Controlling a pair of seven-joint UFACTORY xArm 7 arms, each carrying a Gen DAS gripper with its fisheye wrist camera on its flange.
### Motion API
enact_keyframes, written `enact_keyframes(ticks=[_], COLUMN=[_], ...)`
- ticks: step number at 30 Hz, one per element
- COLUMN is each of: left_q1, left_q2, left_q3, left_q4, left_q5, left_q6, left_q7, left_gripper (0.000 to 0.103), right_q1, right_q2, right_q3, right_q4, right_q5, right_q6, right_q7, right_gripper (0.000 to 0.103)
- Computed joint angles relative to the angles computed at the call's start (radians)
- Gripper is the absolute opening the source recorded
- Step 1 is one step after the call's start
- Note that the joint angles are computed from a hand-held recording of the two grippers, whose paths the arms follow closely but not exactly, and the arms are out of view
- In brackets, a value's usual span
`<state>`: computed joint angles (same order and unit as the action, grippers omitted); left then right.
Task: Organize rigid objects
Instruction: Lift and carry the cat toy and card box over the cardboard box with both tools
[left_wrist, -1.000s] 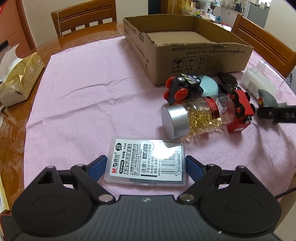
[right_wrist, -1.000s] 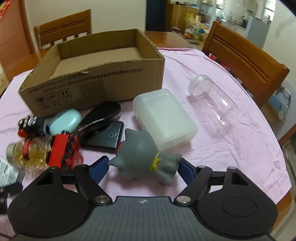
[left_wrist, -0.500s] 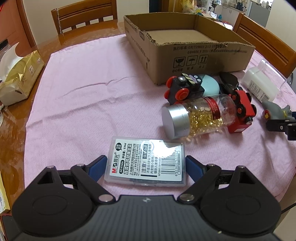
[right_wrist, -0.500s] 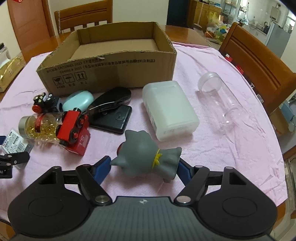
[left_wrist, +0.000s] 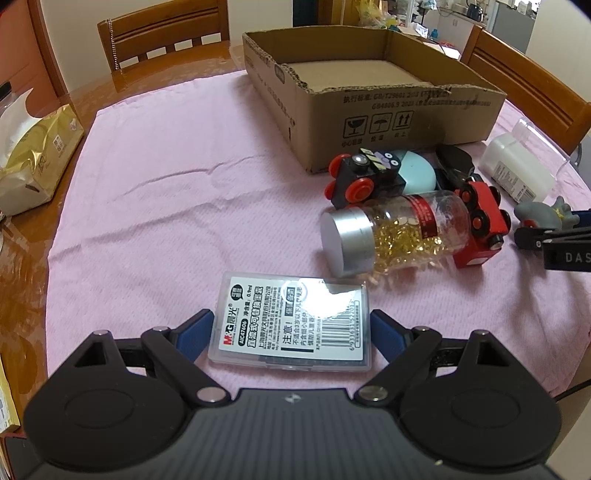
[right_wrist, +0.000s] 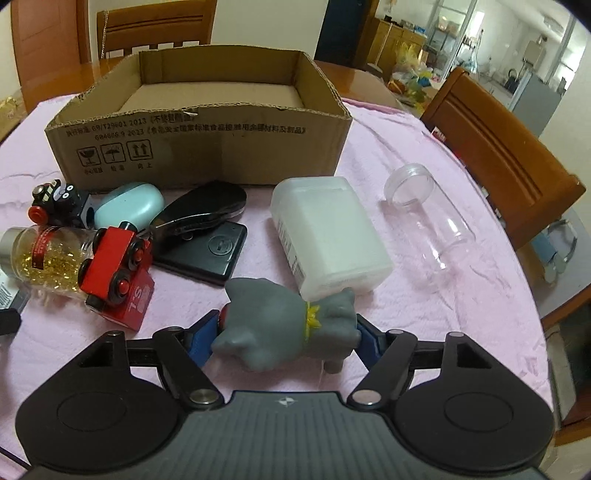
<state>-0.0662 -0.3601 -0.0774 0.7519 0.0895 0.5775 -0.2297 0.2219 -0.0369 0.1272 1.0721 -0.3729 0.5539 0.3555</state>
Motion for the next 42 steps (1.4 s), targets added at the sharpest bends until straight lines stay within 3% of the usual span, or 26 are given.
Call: enact_keyframes(ticks=[6, 12, 20, 25, 35, 42], left_q1=[0.003, 0.015, -0.012, -0.018, -0.055, -0.090], left_q2=[-0.008, -0.028, -0.007, 0.068, 0.335, 0.541], left_q3=[-0.002, -0.022, -0.018, -0.037, -0.024, 0.025], left_q4=[0.032, 0.091, 0.259, 0.387, 0.674, 0.872], left_q5=[0.005, 0.052, 0.028, 0.058, 0.120, 0.181], left_q6=[0.054, 0.129, 0.249, 0.238, 0.209, 0.208], left_q7=[0.006, -0.019, -0.003, -0.016, -0.046, -0.118], left_gripper=[0.089, 0.089, 0.089, 0.089, 0.089, 0.089], right_q1=[-0.002, -0.002, -0.027, -0.053, -0.108, -0.125], right_q2=[-0.025, -0.047, -0.016, 0.036, 0.166, 0.270], right_q3=[-0.012, -0.045, -0.070, -0.069, -0.040, -0.016], right_q4=[-0.003, 0.026, 0.176, 0.295, 0.504, 0.640], right_q5=[0.104, 0.369, 0.646, 0.751, 0.842, 0.831], right_q6=[0.018, 0.028, 0.149, 0.219, 0.278, 0.296], right_q7=[-0.157, -0.502, -0.863, -1.024, -1.146, -1.130], right_gripper=[0.077, 0.077, 0.077, 0.077, 0.077, 0.077])
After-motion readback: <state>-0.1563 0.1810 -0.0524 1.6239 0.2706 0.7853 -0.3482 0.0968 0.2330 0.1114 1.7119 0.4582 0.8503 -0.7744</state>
